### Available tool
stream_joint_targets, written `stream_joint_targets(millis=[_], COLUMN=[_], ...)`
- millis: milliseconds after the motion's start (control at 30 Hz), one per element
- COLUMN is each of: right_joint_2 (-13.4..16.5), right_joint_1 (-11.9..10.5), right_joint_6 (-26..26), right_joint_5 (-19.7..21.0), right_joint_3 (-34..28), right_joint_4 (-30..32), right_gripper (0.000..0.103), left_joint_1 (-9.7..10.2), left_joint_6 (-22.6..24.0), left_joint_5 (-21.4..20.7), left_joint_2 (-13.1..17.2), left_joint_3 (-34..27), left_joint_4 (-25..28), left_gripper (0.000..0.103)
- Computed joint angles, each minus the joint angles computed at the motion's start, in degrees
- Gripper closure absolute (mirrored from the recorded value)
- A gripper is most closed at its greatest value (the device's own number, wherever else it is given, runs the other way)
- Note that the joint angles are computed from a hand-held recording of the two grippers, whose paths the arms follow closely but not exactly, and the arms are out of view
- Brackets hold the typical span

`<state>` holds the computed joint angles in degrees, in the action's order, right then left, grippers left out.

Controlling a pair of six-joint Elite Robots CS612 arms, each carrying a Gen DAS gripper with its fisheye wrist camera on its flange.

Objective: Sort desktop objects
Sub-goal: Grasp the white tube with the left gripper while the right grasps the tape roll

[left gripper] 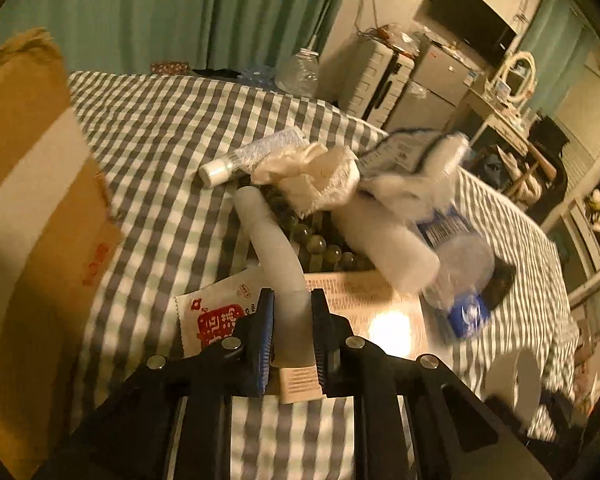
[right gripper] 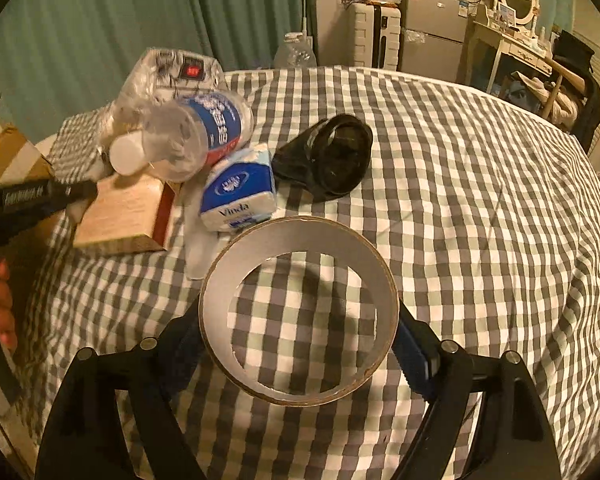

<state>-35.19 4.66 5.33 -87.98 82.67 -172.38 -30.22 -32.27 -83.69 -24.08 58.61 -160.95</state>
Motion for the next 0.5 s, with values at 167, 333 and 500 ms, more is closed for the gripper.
stream_joint_targets(millis=[167, 333, 500], right_joint_2=[-0.9, -2.7, -4.3], right_joint_1=[-0.2, 0.3, 0.5], right_joint_6=[0.9, 1.3, 1.6], right_joint_5=[1.2, 1.0, 1.4], right_joint_3=[1.7, 4.6, 7.4], right_joint_4=[-1.3, -3.2, -5.4], right_gripper=[0.021, 0.021, 0.021], left_joint_1=[-0.89, -2.38, -3.57], left_joint_6=[-0.1, -0.3, -0.1], left_joint_5=[0.0, -0.2, -1.8], left_joint_2=[-4.5, -8.4, -10.8], left_joint_3=[9.9, 18.3, 24.7], left_joint_4=[-6.5, -10.2, -10.2], left_gripper=[0.086, 0.086, 0.086])
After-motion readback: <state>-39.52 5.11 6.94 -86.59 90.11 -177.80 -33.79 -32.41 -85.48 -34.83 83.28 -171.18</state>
